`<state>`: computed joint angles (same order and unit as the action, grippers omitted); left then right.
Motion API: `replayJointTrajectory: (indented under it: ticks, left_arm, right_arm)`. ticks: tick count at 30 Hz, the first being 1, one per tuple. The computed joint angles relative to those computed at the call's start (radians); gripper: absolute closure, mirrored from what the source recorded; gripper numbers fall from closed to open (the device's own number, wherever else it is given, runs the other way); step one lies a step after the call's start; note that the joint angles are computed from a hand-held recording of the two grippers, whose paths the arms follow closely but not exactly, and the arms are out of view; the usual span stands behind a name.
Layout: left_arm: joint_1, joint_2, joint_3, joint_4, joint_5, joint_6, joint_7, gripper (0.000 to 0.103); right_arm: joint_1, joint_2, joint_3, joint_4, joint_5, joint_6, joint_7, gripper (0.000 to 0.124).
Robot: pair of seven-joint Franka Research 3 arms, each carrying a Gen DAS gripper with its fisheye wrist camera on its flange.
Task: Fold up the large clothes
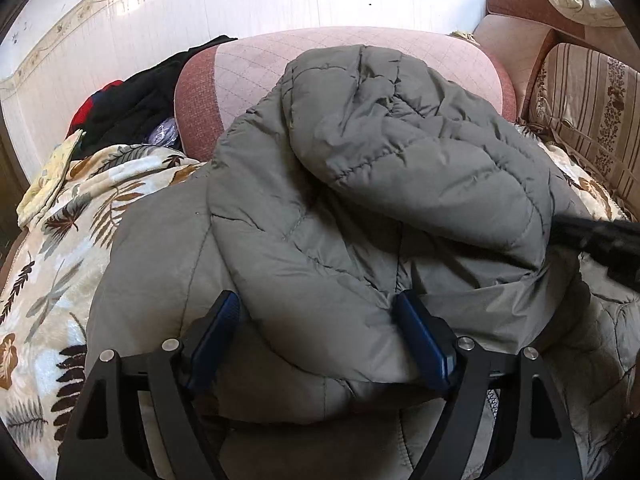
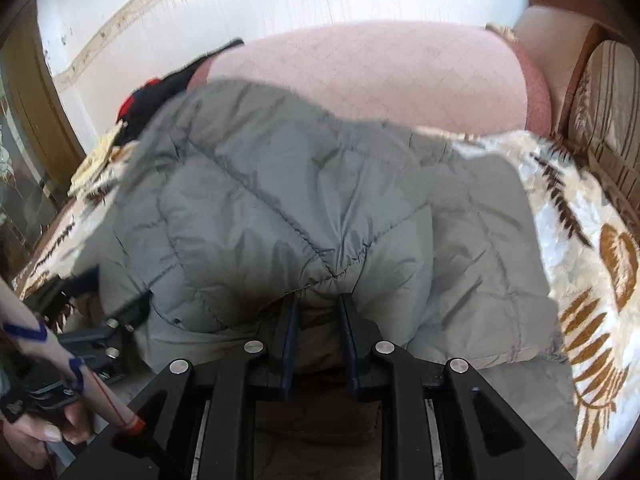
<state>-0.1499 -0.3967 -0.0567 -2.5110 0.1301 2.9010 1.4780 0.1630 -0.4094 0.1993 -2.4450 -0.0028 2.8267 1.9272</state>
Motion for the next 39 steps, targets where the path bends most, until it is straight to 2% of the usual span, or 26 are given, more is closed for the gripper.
replayJointTrajectory:
  ticks: [5, 7, 9, 13, 16, 22, 39]
  left_arm:
    - [0.004, 0.000, -0.002, -0.002, 0.005, 0.006, -0.002, 0.022]
    - [0.005, 0.000, -0.003, -0.003, 0.007, 0.007, -0.003, 0.022]
    - [0.006, -0.001, -0.004, -0.003, 0.009, 0.006, -0.005, 0.022]
    - [0.016, -0.001, -0.014, -0.005, 0.023, 0.007, -0.016, 0.022]
    - [0.022, -0.001, -0.021, -0.007, 0.036, 0.011, -0.027, 0.022]
    - [0.029, -0.001, -0.026, -0.009, 0.054, 0.016, -0.041, 0.022]
    - [0.025, 0.000, -0.023, -0.008, 0.066, 0.016, -0.052, 0.022]
  right_arm:
    - [0.019, -0.012, 0.005, -0.016, 0.017, 0.092, -0.028, 0.102]
    - [0.061, -0.003, -0.024, -0.019, 0.057, 0.127, -0.070, 0.101]
    - [0.068, 0.020, -0.020, 0.003, 0.063, 0.092, -0.102, 0.097]
    - [0.074, 0.071, -0.026, 0.035, 0.079, -0.008, -0.112, 0.096]
    - [0.127, 0.075, -0.084, 0.025, 0.180, 0.002, -0.168, 0.096]
    - [0.084, 0.069, -0.036, 0.020, 0.126, 0.001, -0.138, 0.096]
    - [0.085, 0.079, -0.035, 0.027, 0.102, -0.001, -0.119, 0.096]
